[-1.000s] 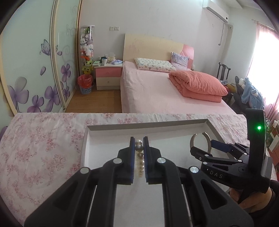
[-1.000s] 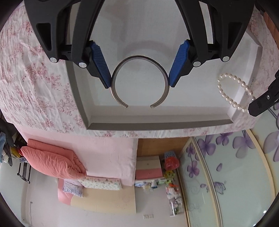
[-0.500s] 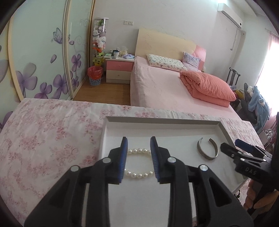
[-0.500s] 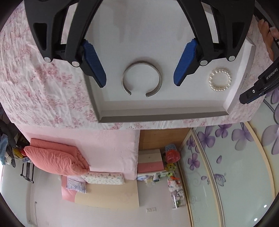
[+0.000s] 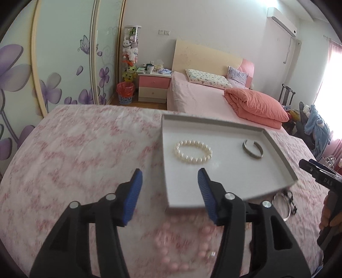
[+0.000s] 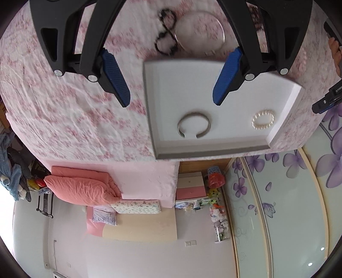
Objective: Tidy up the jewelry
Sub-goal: 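Withdraw both open tools from the tray back toward the remaining jewelry, then grasp the black beaded bracelet with the right tool while the left tool grasps the pink bead bracelet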
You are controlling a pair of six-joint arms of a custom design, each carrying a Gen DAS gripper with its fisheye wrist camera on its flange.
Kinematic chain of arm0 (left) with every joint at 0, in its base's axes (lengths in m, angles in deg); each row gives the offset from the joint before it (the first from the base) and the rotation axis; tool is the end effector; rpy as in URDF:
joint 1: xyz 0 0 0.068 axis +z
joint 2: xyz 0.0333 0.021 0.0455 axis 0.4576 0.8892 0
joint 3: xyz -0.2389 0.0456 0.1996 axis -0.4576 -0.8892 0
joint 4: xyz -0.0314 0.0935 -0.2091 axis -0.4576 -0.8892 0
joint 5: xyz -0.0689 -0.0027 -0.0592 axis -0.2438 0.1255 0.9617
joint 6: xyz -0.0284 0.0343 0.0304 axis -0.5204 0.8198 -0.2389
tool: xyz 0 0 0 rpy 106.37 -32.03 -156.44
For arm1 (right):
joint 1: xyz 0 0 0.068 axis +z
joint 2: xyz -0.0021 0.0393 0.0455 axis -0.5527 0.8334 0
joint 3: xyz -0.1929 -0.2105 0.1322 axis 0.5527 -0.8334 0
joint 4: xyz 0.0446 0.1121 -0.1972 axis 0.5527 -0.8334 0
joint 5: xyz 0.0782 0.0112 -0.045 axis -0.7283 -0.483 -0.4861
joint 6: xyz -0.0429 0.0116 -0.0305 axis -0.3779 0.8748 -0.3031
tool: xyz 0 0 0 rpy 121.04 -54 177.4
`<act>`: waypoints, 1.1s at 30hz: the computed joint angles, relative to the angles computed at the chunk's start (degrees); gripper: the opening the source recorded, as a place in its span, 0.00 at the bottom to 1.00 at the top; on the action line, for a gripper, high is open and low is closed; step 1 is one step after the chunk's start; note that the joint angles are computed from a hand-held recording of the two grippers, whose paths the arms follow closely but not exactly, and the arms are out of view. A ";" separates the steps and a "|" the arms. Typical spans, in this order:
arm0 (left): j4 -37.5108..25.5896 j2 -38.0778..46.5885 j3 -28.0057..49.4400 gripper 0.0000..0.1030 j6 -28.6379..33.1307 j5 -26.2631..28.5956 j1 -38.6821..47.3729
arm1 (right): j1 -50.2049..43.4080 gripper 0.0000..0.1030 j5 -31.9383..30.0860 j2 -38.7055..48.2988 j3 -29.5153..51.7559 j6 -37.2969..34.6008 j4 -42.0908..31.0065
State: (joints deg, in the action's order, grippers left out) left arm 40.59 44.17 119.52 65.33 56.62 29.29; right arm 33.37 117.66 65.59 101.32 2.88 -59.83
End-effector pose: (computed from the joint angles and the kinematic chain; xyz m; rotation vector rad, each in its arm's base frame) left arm 0.2471 -0.0074 0.2192 0.5029 2.2755 -0.4124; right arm 0.1145 0.2012 0.2208 0.5365 2.2396 -0.0919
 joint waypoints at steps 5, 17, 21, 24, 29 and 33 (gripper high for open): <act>-1.68 -2.99 -5.16 0.61 6.42 3.63 6.38 | 5.08 0.64 -3.03 2.15 -2.98 7.29 -0.96; -1.14 -4.11 -11.38 0.65 13.58 2.39 9.74 | 11.03 0.35 -8.18 7.61 -7.96 11.05 6.81; 0.16 -3.72 -12.18 0.65 13.68 1.09 8.90 | 9.51 0.28 -8.51 8.90 -7.17 8.61 6.84; 1.37 -3.21 -12.76 0.65 13.47 0.03 7.86 | 9.19 0.23 -8.24 9.85 -6.13 6.50 6.50; 2.00 -1.75 -12.75 0.65 13.00 -1.04 6.65 | 9.57 0.11 -8.95 9.98 -5.44 8.72 4.34; 2.38 -0.86 -12.64 0.65 12.63 -1.87 5.64 | 10.40 0.11 -8.50 9.66 -6.10 11.22 4.20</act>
